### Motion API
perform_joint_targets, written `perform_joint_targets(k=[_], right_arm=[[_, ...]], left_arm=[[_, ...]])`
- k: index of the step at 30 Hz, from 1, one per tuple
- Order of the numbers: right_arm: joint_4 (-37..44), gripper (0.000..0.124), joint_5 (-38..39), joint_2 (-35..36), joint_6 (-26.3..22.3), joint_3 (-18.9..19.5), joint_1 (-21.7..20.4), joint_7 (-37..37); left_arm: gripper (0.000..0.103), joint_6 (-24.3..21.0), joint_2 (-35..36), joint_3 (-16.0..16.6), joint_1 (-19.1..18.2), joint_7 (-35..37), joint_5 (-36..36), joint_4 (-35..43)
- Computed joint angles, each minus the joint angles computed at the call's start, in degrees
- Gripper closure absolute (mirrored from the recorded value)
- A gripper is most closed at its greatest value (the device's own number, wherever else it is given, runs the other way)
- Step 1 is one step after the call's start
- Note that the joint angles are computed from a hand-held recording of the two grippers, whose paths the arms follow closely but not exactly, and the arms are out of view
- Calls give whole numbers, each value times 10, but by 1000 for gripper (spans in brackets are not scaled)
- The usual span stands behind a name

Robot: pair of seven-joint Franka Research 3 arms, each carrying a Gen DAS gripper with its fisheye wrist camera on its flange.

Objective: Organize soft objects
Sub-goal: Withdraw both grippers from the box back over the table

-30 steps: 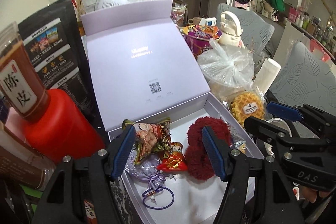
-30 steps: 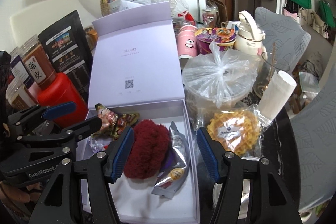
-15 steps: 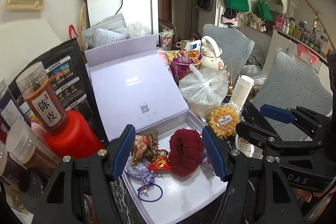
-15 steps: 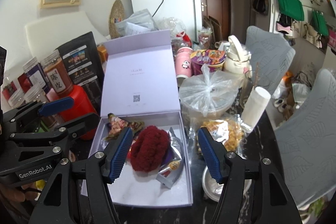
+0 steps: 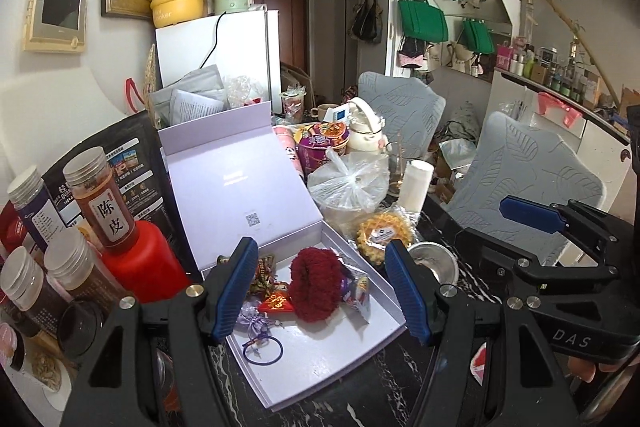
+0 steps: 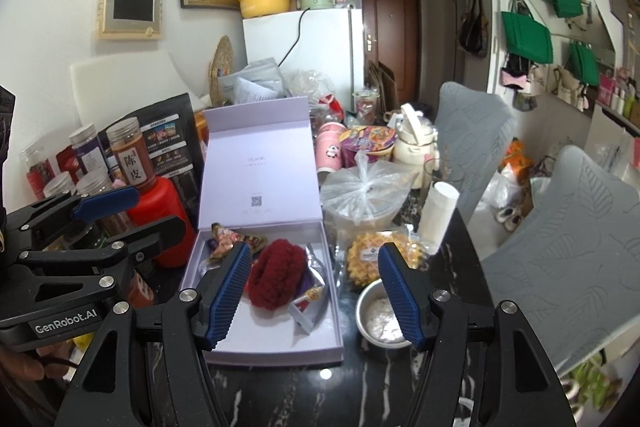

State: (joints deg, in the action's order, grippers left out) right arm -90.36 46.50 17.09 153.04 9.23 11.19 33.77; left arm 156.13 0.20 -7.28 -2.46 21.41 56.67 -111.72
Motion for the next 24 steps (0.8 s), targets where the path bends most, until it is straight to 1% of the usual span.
perform_joint_targets(k=[4, 5, 6, 7, 8, 10, 16, 21, 24], right_arm=[[-52, 57, 36, -43, 19, 3, -8, -35], [-65, 56, 46, -54, 23, 1, -8, -46], [-82, 56, 59, -68, 28, -1, -8, -58], [-93, 56, 68, -78, 31, -3, -6, -66], [-105, 56, 78, -87, 33, -7, -4, -75], [-130, 56, 99, -109, 38, -13, 0, -94], [-191, 55, 144, -158, 48, -35, 20, -134], [-233, 52, 167, -187, 54, -51, 34, -155], [-256, 52, 169, -198, 66, -58, 40, -157]], left_arm=[[37, 5, -25, -7, -3, -20, 20, -23], [33, 6, -30, -10, -3, -25, 23, -29], [25, 9, -36, -12, -2, -31, 26, -36], [22, 11, -42, -15, -2, -40, 34, -42], [21, 10, -50, -19, 0, -55, 49, -50], [21, 8, -63, -26, 0, -69, 64, -62], [21, 10, -91, -41, 2, -76, 67, -95], [21, 14, -107, -51, 5, -87, 66, -118], [21, 12, -110, -55, 4, -86, 56, -128]])
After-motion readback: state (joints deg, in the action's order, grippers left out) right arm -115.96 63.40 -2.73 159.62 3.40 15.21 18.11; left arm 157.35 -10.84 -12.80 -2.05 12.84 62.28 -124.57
